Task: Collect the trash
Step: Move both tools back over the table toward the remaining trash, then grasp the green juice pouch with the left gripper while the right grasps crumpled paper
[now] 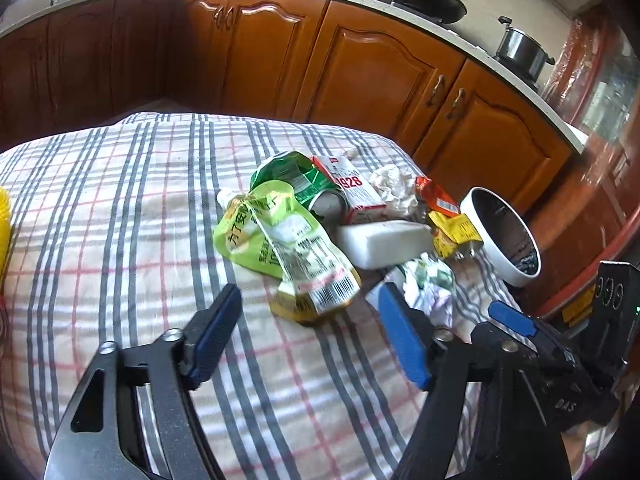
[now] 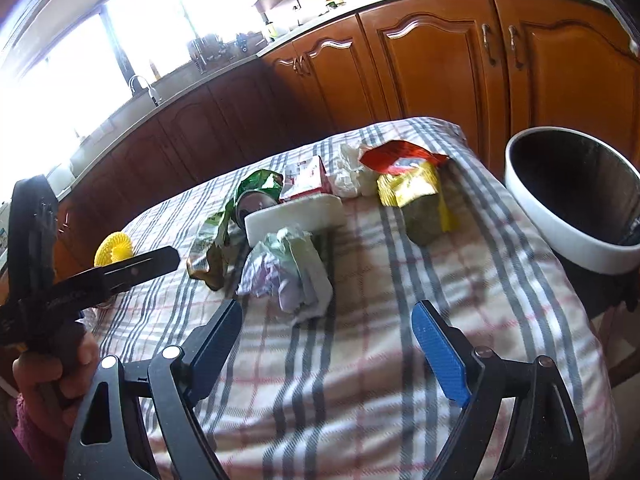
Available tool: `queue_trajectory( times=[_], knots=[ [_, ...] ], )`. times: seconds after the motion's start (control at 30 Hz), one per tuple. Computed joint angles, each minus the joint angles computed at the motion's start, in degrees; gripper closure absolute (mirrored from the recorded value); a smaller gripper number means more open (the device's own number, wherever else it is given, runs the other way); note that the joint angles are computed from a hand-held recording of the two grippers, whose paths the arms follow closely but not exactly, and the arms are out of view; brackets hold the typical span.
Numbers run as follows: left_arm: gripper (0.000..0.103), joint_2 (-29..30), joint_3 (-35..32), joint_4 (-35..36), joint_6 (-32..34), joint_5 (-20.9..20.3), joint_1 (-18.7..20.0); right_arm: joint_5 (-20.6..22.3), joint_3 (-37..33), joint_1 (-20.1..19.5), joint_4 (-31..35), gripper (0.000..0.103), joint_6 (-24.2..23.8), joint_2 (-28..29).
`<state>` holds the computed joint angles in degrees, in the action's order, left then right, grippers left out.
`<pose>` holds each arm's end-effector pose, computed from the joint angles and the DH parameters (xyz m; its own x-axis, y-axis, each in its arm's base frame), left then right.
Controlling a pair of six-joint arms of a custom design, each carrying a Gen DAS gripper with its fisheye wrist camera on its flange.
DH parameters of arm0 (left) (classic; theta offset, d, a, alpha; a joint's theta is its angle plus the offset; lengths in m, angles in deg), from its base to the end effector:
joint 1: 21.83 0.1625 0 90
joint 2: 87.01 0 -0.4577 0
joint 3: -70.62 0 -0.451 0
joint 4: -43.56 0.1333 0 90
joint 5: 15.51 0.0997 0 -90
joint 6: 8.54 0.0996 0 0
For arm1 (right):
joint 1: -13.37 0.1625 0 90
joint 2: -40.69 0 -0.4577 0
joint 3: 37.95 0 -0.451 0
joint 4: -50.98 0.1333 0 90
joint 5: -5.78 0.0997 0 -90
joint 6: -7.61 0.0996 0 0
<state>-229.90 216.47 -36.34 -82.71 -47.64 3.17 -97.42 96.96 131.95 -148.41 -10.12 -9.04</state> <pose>-0.0626 -0.2693 0.3412 -0.8634 -0.2425 -0.4424 0.1914 0.6538 -0.7320 0.3193 -0.3550 0.0148 -0.7241 -0.6092 0.3233 -0.6896 0.6461 -0.3272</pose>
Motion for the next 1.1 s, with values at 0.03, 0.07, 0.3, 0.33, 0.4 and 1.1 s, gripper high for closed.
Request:
queue_trajectory(
  times=[0.03,0.07,0.3,0.33,0.4,1.1],
  knots=[
    [0.04,0.34,0.19,-2.86,2.34,0.02,1.37,0.14,-0.4,0.02,0.18,0.017,-0.15,0.27],
    [0.041,0.72,0.43,-6.18,5.07,-0.01,2.94,0.19,-1.01,0.12,0.51,0.018,-0.3,0.7],
    [0.055,6.08,1.92,-28.48,21.28,-3.23,13.79,1.0,-4.83,-0.18,3.74,0.032,-0.37,3.63],
    [0.065,6.71,2.21,-31.36,23.26,-4.13,15.12,1.18,-5.12,-0.32,4.17,0.038,-0.22,3.88],
    [0.082,7.56,2.81,-36.65,26.71,-6.43,17.45,1.77,-5.73,-0.77,5.47,0.049,-0.03,4.17],
    [0.096,-2.79,0.83,6.1,-3.86,-3.66,-10.03,4.23,1.97,-0.66,2.73,0.087,-1.16,-3.41]
  ],
)
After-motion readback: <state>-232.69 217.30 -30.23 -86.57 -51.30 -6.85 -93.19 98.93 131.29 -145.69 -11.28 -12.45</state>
